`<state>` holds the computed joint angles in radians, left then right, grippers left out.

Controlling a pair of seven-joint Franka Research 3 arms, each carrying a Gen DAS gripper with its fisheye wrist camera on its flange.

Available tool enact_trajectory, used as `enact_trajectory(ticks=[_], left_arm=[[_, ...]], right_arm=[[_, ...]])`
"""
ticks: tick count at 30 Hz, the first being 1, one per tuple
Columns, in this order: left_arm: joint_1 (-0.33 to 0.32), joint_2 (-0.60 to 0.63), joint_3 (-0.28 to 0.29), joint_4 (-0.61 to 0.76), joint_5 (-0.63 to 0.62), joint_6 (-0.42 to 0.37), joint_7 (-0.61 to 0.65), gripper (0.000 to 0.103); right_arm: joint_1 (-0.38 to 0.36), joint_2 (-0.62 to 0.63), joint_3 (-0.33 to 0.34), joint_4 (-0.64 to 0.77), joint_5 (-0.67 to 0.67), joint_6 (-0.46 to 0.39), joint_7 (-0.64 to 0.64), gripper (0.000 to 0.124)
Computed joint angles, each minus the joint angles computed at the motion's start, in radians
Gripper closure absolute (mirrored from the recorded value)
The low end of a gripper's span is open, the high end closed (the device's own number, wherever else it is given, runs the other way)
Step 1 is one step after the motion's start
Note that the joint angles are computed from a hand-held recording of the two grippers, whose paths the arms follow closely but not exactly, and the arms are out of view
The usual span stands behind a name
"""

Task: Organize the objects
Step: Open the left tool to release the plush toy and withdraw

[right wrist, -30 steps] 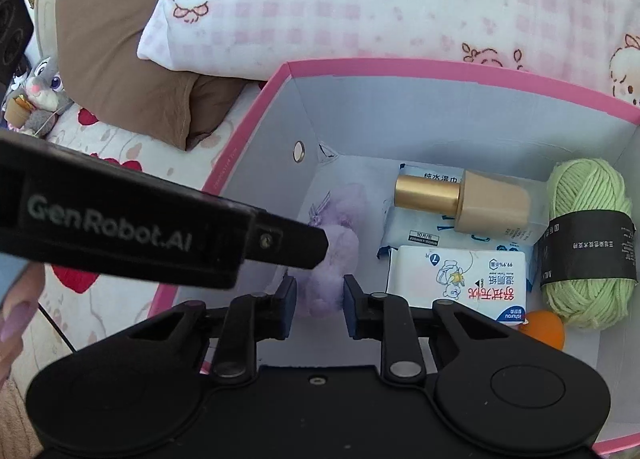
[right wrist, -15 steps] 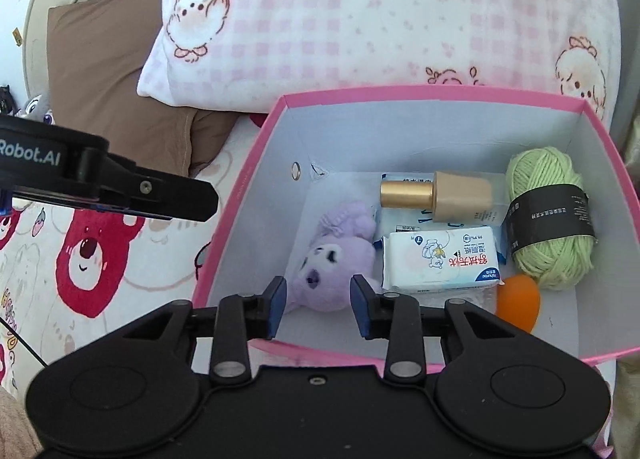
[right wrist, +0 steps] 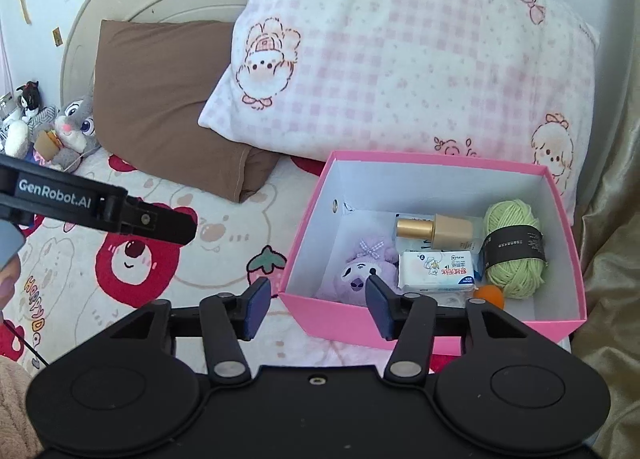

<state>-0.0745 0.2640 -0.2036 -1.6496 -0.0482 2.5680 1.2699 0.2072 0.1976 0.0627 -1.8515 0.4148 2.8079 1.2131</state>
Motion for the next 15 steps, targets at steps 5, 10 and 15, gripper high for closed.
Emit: enact_trajectory(ticks=[5, 10, 15], left_arm=[[-0.017, -0.086, 0.028, -0.111, 0.082, 0.032, -0.082, 0.011], [-0.018, -0.119, 0.038, -0.150, 0.118, -0.017, -0.124, 0.005], [-0.030, -0.116, 0.051, -0.139, 0.221, -0.103, -0.203, 0.000]], right_arm=[[0.041, -0.062, -0.035, -0.080, -0.133, 0.059, 0.104, 0.046], [0.054, -0.086, -0.056, -0.111, -0.260, 0.061, 0.265, 0.035], [0.081, -0.086, -0.089, -0.103, -0.504, -0.007, 0.519, 0.027]])
